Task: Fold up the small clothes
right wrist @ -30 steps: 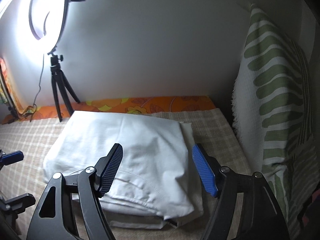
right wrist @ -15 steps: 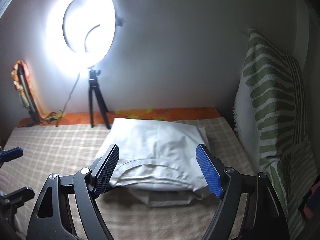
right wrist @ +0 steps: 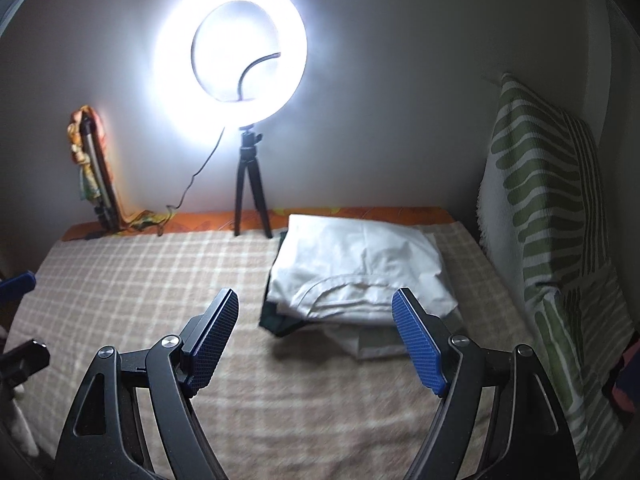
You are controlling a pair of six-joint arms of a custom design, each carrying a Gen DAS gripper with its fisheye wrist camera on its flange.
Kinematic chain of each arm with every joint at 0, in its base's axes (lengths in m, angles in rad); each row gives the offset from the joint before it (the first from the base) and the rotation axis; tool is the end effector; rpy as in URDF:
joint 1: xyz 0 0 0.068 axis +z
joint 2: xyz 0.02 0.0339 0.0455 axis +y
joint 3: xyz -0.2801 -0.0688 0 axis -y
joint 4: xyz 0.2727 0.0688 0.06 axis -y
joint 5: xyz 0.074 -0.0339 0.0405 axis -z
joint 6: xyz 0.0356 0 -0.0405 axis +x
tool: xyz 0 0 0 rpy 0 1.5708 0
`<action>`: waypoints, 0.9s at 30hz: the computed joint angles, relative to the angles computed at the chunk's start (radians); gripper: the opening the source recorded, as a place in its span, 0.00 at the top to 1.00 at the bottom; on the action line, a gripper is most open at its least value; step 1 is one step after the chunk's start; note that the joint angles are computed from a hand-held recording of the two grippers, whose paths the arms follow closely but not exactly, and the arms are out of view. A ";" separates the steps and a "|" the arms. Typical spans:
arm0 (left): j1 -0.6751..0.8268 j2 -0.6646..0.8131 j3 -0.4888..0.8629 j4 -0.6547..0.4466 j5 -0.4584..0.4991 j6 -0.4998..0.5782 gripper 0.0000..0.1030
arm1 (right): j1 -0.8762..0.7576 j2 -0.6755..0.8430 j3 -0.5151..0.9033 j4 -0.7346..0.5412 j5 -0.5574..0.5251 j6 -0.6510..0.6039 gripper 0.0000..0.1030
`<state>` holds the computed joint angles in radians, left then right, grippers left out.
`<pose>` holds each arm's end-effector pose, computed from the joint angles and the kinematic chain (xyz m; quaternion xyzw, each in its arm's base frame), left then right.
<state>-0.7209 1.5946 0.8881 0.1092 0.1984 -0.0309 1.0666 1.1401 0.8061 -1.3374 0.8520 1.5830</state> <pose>0.2681 -0.2449 0.2009 0.3410 0.8120 -0.2523 0.4008 0.1059 0.1364 0.2384 0.2121 0.8846 -0.1449 0.3891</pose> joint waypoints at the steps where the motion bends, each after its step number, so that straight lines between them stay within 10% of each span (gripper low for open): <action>1: 0.006 -0.019 -0.024 0.005 -0.002 0.007 0.00 | 0.027 0.028 0.009 -0.016 -0.002 0.045 0.23; 15: 0.049 -0.128 -0.218 0.042 -0.021 0.045 0.00 | 0.216 0.311 0.068 -0.044 -0.045 0.385 0.20; 27: 0.065 -0.095 -0.258 0.102 -0.016 0.029 0.00 | 0.218 0.364 0.037 0.001 -0.057 0.414 0.18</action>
<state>-0.6554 1.4992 0.6305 0.2110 0.1821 -0.0015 1.2848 1.5041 0.8435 -1.3368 0.7952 1.9971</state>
